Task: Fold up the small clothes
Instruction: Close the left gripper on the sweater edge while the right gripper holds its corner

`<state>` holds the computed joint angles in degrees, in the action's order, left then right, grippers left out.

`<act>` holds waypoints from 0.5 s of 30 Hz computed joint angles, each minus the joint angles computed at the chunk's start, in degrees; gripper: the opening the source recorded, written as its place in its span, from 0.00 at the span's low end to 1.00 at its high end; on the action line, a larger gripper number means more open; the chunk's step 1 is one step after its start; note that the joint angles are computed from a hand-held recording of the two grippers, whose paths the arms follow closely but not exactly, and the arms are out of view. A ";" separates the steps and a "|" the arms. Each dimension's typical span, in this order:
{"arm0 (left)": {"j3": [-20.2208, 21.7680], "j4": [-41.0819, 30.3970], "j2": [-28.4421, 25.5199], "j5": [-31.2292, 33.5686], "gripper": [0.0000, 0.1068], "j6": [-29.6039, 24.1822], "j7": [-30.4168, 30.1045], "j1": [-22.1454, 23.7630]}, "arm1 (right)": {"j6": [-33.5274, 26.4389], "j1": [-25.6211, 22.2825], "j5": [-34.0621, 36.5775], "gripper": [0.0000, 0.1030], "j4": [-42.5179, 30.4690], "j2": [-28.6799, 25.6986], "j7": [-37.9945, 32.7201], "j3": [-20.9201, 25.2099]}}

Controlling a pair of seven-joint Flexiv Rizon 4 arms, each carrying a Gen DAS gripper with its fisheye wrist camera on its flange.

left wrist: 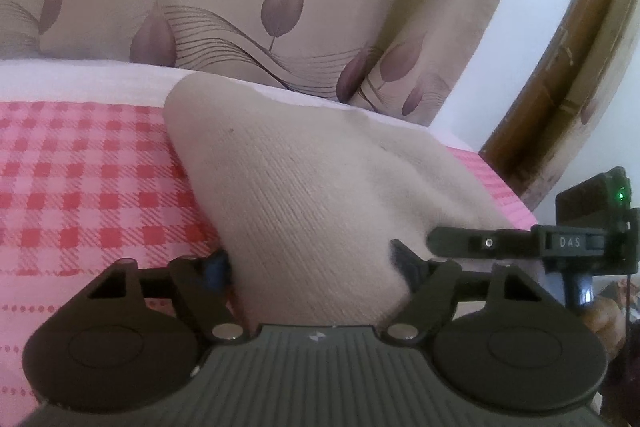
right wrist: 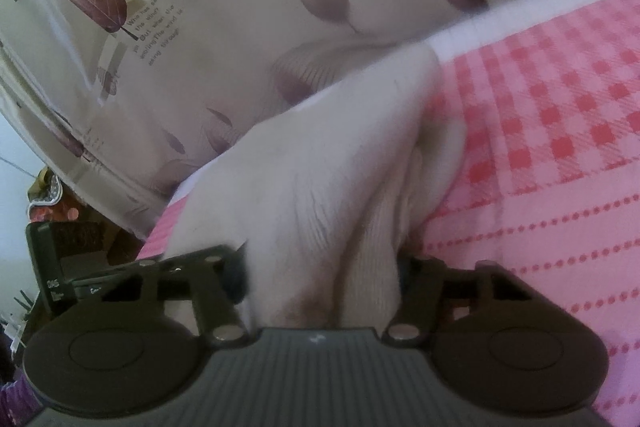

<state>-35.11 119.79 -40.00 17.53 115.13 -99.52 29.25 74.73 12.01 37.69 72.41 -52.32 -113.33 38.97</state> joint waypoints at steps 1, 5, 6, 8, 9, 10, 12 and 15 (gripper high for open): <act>0.29 0.20 0.37 -0.36 0.70 0.04 -0.24 -0.33 | 0.29 -0.15 0.40 0.58 0.07 -0.03 -0.05 0.28; -0.35 0.97 1.30 -0.31 0.67 -0.54 -0.97 0.48 | 0.72 -2.33 3.78 0.57 0.07 -0.79 -1.26 3.45; -0.83 1.08 1.48 -0.03 0.67 -1.21 -0.78 1.11 | 0.43 -3.01 4.73 0.57 0.08 -1.00 -2.01 4.33; -1.88 1.06 1.55 -0.11 0.71 -2.47 -0.24 2.21 | 0.59 -1.70 4.36 0.57 0.85 0.11 -1.51 2.29; -1.32 1.01 1.92 -0.74 0.79 -2.75 0.13 1.76 | 0.22 -1.61 4.44 0.58 0.75 0.21 -1.15 2.03; 0.03 0.80 2.56 -1.60 0.90 -3.00 0.49 0.50 | -0.69 -1.64 4.46 0.61 0.43 0.22 -0.62 1.79; 2.73 1.03 3.74 -5.35 0.96 -2.68 2.82 -2.24 | 0.33 0.09 3.70 0.66 0.67 1.13 1.00 -0.67; -0.60 -0.17 1.59 -3.46 0.96 -4.52 1.72 1.03 | 0.32 0.34 3.16 0.70 -0.13 0.69 1.31 -0.97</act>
<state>-35.70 119.62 -38.41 14.07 110.61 -97.80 30.27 75.05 12.35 40.86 72.29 -51.63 -112.02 38.00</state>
